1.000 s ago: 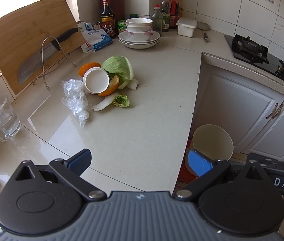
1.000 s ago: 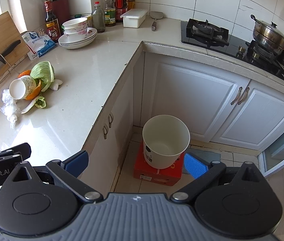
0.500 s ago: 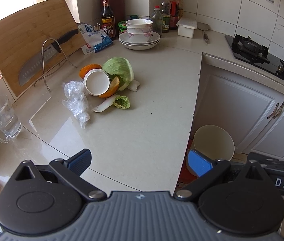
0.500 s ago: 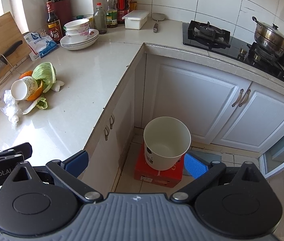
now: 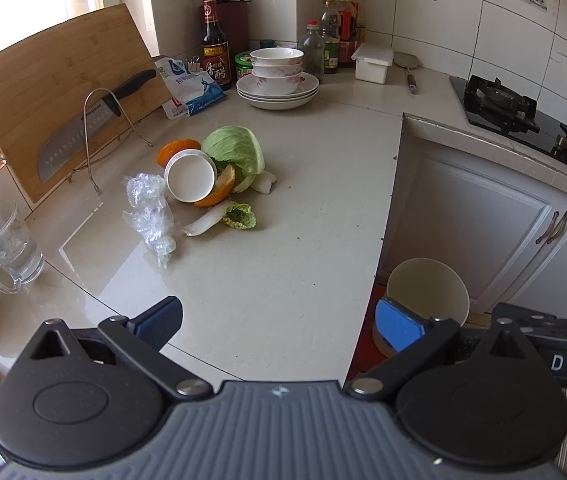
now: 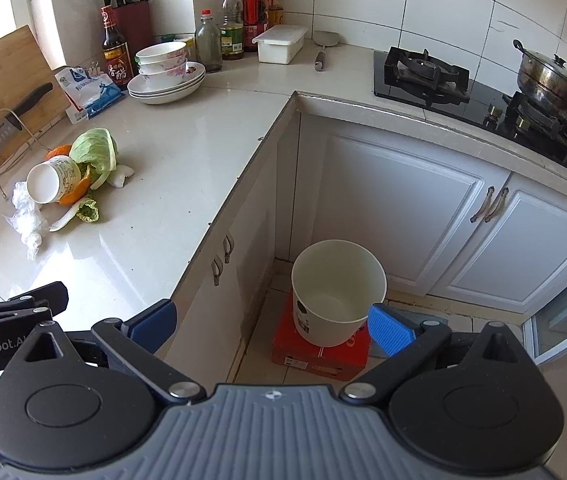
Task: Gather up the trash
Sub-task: 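Move both tools toward the pile of trash on the counter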
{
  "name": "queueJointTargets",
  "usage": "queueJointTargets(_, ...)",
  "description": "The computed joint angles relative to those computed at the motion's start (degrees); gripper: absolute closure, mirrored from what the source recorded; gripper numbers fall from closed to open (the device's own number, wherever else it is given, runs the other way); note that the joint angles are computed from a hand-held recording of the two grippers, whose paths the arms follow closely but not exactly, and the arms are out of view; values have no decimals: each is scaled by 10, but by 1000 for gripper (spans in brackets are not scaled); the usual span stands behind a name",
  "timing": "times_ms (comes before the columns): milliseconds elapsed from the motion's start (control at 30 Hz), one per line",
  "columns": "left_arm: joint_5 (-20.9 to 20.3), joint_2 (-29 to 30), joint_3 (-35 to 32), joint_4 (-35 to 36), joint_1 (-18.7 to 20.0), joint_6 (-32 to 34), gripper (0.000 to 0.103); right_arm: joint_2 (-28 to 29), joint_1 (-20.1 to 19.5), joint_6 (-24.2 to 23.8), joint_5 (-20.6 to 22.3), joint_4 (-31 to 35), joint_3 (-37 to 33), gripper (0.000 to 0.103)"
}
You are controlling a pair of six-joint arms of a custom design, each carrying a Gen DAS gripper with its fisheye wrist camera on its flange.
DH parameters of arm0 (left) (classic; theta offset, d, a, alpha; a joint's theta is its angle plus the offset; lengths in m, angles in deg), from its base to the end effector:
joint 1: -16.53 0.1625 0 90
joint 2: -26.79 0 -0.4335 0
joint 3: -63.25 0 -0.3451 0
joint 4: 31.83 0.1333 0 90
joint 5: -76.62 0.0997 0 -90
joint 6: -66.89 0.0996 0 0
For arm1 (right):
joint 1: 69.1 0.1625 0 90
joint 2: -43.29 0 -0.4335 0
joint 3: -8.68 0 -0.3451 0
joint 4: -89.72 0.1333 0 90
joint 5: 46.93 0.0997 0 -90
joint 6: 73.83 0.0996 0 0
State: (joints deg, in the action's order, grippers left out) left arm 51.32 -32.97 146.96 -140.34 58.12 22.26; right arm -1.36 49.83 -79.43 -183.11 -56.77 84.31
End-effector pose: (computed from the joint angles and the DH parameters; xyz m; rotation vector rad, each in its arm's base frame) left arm -0.3221 -0.5845 0.3451 0.1348 2.1345 -0.9127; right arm 0.4040 -0.6039 0.2702 0.4794 -2.3041 0.7213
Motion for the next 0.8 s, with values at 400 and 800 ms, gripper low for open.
queueJointTargets(400,29,41,-33,5,0,-44,1,0,-33,-120,84,-21,-34,0)
queueJointTargets(800,104,89,-100,218,-8,-263,1,3,-91,-322,255,-44,-93,0)
